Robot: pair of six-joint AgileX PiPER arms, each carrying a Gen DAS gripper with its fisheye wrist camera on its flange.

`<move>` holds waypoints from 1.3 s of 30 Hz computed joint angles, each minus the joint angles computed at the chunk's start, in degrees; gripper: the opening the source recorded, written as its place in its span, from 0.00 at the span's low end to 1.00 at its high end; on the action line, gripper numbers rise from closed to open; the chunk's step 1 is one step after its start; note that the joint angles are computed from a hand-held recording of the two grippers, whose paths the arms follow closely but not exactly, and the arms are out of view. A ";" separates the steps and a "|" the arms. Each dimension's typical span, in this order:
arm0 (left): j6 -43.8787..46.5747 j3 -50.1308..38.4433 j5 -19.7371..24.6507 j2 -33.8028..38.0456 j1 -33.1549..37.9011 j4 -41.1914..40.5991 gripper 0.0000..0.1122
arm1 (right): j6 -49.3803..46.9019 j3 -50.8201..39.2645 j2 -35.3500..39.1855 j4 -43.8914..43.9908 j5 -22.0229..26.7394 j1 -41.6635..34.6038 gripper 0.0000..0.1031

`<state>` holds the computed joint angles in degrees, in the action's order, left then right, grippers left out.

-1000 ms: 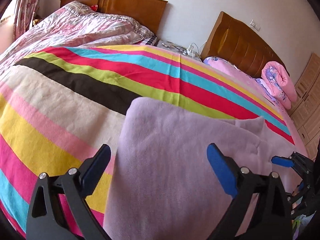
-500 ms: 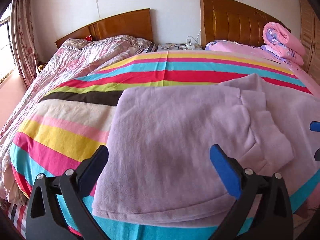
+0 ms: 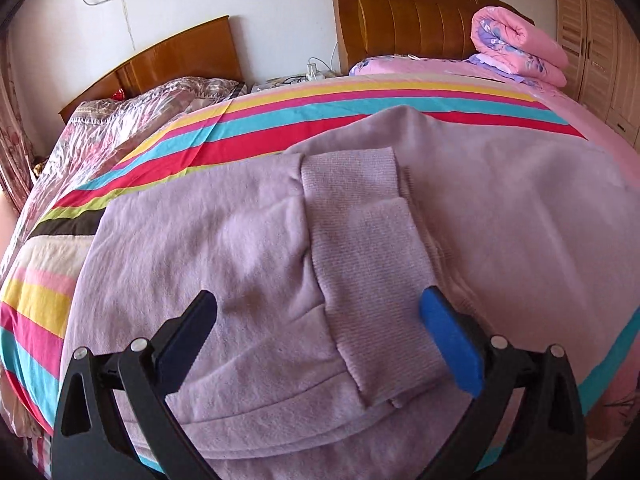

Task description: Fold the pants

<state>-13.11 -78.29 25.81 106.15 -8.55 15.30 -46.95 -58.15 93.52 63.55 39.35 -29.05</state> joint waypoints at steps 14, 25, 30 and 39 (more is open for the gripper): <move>11.36 0.95 -2.08 0.29 2.64 -13.06 0.90 | 26.59 -11.66 6.63 -20.73 -3.62 4.33 0.74; 12.04 1.16 -2.57 0.29 2.78 -13.90 0.90 | 19.29 -15.20 10.47 -13.40 1.91 4.34 0.67; 11.39 0.59 -1.96 0.49 2.79 -13.45 0.90 | 13.27 -18.40 12.22 -14.52 7.71 6.87 0.65; 7.49 -8.34 5.10 -0.78 0.47 -10.96 0.90 | -8.94 -7.63 9.39 12.41 3.81 2.53 0.31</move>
